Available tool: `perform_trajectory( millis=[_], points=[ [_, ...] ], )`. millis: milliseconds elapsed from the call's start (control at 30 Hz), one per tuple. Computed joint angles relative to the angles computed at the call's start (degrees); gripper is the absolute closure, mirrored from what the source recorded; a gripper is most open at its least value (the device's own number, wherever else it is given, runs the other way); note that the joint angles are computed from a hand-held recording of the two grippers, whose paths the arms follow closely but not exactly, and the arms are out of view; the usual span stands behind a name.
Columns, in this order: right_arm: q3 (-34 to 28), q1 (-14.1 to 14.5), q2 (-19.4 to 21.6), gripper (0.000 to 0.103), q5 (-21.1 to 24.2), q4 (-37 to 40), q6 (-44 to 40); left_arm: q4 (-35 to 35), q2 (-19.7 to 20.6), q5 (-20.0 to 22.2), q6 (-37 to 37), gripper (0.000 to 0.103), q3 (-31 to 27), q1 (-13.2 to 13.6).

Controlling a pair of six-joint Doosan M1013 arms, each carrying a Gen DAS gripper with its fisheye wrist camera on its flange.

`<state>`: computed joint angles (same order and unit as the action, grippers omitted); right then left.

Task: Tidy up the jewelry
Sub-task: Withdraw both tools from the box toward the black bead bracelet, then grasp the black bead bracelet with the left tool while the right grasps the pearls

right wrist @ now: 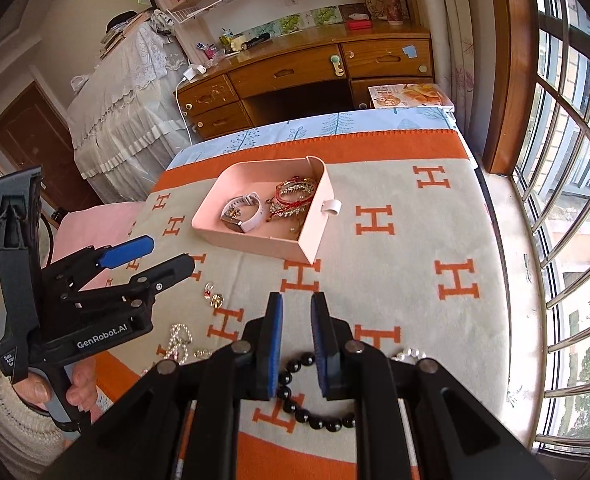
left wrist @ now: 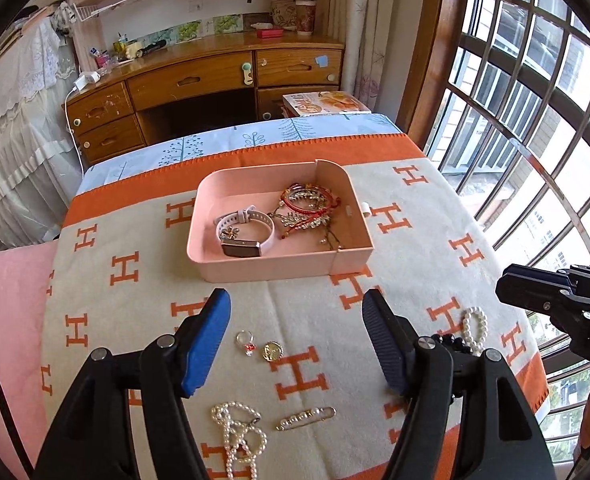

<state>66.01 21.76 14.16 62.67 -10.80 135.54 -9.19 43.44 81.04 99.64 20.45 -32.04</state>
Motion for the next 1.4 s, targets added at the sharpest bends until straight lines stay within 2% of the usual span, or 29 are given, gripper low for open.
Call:
perform_trajectory(
  millis=[233,500,867,1133,1400],
  points=[
    [4.76,0.78,-3.24,0.088,-0.23,-1.92,2.75,-2.38,-4.54,-3.01,2.97,0.036,8.82,-0.85],
    [8.11,0.23,-4.23,0.088,3.09,-0.39,5.57,-2.07,-4.86,-0.20,6.04,0.036,12.39,-2.86],
    [12.87,-2.69,-4.65,0.088,2.30,10.87,5.06,0.73,-2.08,4.27,8.33,0.036,11.31,-4.85],
    [13.56,-3.32,-4.14,0.088,1.60,12.57,4.10,1.21,-0.60,6.52,9.76,0.036,9.35,-5.07],
    [13.57,-2.96,-4.09,0.089,0.92,10.86,3.72,1.78,1.32,9.53,11.53,0.036,6.41,-5.58]
  ],
)
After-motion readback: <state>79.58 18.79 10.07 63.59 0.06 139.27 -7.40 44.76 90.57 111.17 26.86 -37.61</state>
